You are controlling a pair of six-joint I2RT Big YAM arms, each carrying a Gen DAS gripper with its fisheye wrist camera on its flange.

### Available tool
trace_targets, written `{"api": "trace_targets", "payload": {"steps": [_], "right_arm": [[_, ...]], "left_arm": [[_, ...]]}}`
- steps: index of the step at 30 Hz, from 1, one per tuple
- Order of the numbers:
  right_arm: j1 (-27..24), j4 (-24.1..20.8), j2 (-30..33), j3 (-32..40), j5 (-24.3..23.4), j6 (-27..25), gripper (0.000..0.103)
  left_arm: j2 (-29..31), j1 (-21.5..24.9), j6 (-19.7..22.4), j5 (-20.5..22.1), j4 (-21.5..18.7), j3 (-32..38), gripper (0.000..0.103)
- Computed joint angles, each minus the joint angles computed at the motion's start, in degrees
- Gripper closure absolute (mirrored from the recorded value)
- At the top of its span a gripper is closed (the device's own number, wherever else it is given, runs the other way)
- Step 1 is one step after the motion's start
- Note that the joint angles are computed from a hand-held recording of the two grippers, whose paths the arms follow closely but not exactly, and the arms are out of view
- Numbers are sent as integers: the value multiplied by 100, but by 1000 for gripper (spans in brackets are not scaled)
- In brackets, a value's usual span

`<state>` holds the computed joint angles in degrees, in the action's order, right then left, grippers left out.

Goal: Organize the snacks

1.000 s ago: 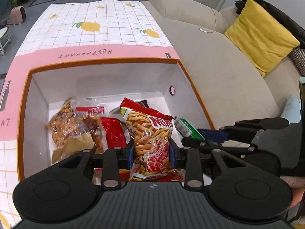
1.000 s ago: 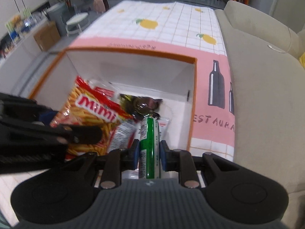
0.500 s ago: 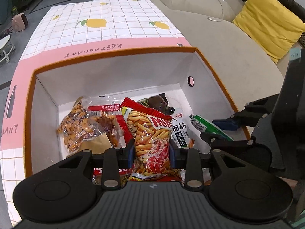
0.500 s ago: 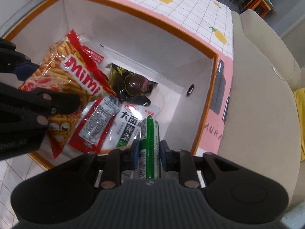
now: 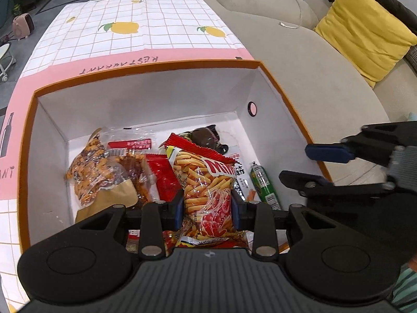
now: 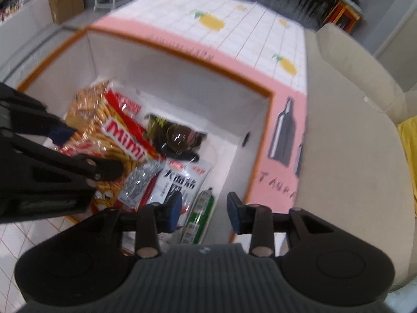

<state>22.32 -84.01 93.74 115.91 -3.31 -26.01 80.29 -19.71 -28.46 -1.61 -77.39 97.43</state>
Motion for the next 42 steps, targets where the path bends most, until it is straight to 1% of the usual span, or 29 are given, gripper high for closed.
{"api": "trace_targets", "payload": {"steps": [2,3,5,7,12,14,16,18,19,22,26,29,31,32,34,35,38,39,40,42], "right_arm": [[-113,2,-69,7,-259,95,68],[-138,32,-108,-15,-257,126,65],[-186,191,-225,-135,-206,114,65],[-244,289,-284,-190,-256,169,65],[-349,220,-265,-213,-206,193,64],[-368,217,-285,-257,-192,174,64],[-384,210,-332,-309,-221,172,64],[-396,209,-358,-339,-244,166,63],[-398,212,-366,-358,-241,162,63],[-425,148,-388,-352,-250,136,63],[-481,-73,-393,-246,-397,245,63],[-504,-201,-437,-124,-489,350,63],[-530,-260,-504,-54,-556,401,56],[-543,-293,-545,0,-600,448,55],[-577,-346,-640,79,-760,506,53],[-601,-363,-712,117,-864,550,53],[-692,-363,-938,154,-1198,684,43],[-730,-372,-1031,153,-1321,767,39],[-767,-378,-1133,134,-1436,848,37],[-827,-319,-1370,16,-1626,984,37]], "left_arm": [[43,-50,-28,27,68,15,65],[58,-64,-62,89,138,4,65],[103,-90,-160,187,235,2,65],[189,-128,-291,172,208,51,65],[185,-68,-820,529,517,-133,64],[267,-85,-908,485,383,-60,63],[347,-106,-879,403,201,52,39],[338,-115,-835,365,123,97,27],[325,-119,-800,338,95,123,25],[291,-154,-695,160,-52,257,25],[201,-298,-434,-253,-293,500,25],[54,-466,-279,-708,-423,664,25],[-82,-590,-269,-1004,-462,743,25],[-146,-658,-264,-1157,-516,804,25],[-244,-855,-229,-1610,-640,953,25],[-317,-1001,-181,-1919,-672,1005,25],[-507,-1499,-84,-2931,-767,1106,25],[-561,-1667,-99,-3230,-812,1137,25],[-643,-1849,-139,-3523,-845,1140,25],[-747,-2200,-389,-4060,-1022,1172,25]]}}
